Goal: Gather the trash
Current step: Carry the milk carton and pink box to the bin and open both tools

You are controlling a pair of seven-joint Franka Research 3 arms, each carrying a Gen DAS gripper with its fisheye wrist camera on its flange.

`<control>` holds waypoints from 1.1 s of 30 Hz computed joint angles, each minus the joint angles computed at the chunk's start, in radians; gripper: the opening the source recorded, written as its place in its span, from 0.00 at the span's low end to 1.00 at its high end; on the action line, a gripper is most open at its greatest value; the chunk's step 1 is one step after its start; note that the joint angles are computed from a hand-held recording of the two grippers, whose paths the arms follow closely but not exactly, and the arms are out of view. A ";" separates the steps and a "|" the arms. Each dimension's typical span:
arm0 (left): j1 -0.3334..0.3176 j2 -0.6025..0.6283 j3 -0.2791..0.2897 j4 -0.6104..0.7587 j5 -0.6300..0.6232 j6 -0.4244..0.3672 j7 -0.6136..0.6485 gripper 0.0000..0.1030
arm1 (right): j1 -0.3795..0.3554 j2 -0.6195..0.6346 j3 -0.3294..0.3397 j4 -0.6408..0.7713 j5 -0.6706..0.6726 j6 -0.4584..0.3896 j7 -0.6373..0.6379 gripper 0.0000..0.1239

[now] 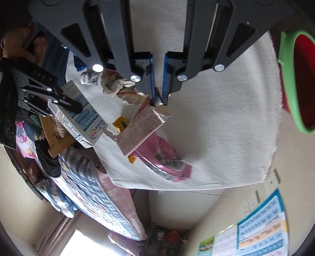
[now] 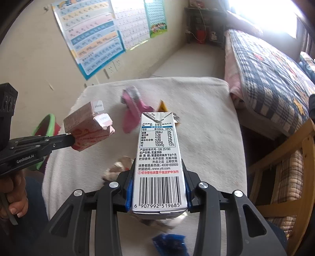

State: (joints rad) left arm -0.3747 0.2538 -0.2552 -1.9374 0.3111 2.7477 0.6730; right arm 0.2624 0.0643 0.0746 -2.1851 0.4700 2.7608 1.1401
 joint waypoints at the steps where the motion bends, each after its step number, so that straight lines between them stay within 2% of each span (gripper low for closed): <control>1: 0.000 -0.017 0.004 -0.019 0.004 0.003 -0.012 0.06 | 0.004 -0.003 0.005 0.003 0.005 0.001 -0.004 0.30; 8: 0.019 -0.156 0.022 -0.162 0.063 0.022 -0.121 0.06 | 0.043 -0.009 0.030 0.028 0.018 0.010 -0.021 0.30; 18: 0.103 -0.364 0.015 -0.360 0.131 0.033 -0.248 0.06 | 0.111 0.030 0.071 0.111 0.013 0.000 -0.027 0.30; 27: 0.178 -0.546 0.005 -0.524 0.136 0.014 -0.305 0.06 | 0.181 0.116 0.118 0.242 0.000 -0.018 -0.033 0.30; 33: 0.217 -0.675 0.018 -0.639 0.111 0.000 -0.315 0.06 | 0.223 0.188 0.151 0.334 0.022 -0.037 -0.067 0.30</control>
State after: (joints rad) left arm -0.1572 -0.4209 -0.2374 -2.5761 0.4224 2.7473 0.3575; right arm 0.4855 0.2519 0.2258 -1.8512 0.4919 2.7243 1.0730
